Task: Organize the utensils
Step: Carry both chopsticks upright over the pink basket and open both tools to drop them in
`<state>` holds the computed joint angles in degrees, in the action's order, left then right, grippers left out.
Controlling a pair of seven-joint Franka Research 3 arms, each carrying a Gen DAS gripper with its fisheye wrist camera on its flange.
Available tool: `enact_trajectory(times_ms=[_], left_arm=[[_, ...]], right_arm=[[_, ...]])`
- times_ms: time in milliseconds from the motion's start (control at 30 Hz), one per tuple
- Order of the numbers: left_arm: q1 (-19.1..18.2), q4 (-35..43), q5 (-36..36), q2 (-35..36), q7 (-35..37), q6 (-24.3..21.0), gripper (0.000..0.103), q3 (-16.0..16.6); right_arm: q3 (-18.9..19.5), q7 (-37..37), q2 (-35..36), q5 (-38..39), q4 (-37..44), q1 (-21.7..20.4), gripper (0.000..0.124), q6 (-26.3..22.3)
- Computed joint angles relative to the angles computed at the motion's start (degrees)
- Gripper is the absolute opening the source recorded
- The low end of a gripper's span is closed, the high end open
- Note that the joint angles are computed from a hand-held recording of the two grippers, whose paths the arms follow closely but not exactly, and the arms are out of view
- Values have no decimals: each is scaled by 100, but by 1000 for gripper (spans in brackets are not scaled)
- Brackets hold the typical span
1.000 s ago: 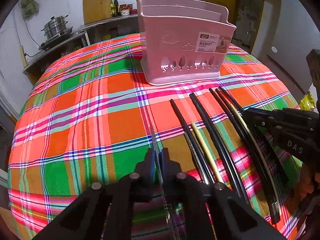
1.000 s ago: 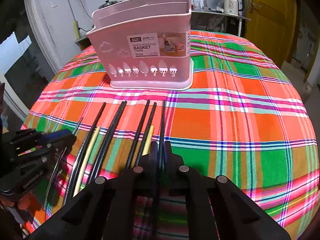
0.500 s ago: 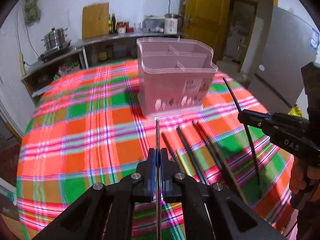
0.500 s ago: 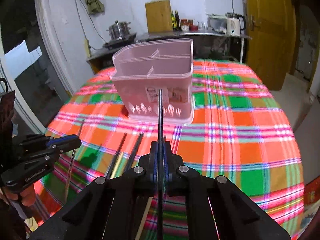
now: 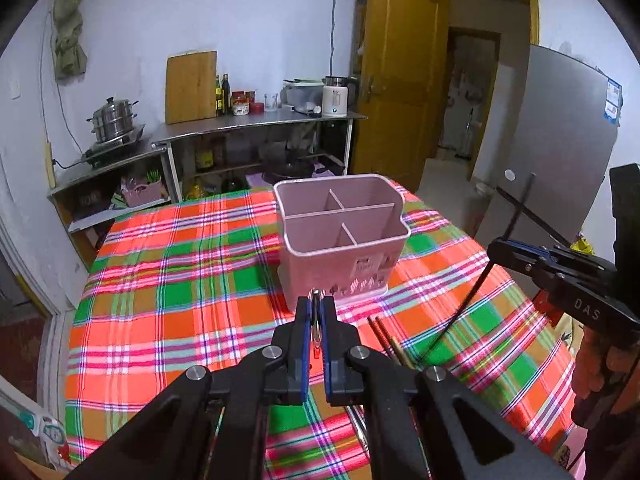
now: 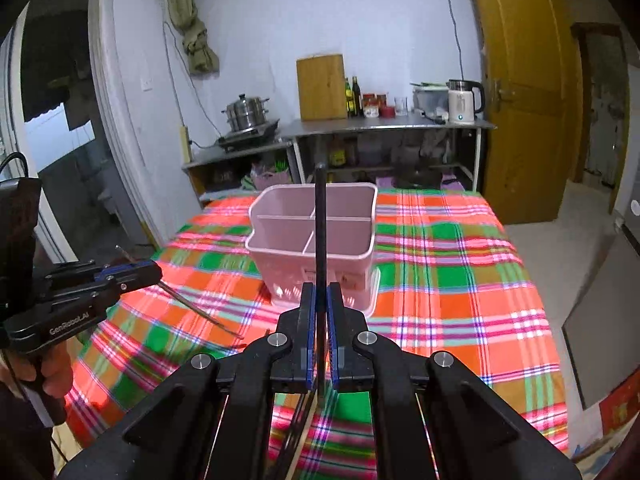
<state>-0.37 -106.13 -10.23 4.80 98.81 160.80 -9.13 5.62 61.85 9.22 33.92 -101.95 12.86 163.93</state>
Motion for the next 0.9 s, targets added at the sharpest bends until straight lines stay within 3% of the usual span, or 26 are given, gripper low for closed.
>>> enact_trajectory(times_ms=[367,600,900], left_arm=[[107,1138,-426,563,231,-700,4,-150],[241,1925,-656,891,198,-685,4,-276],[258,3174,-261,1646,-278,-755,4,-318]], right_arm=[[114,-200,240,334,555,-62,5,-6],[263,-356,524,703,1203,-147,5,89],[390,-128,1184,707,2317,-184,5,170]])
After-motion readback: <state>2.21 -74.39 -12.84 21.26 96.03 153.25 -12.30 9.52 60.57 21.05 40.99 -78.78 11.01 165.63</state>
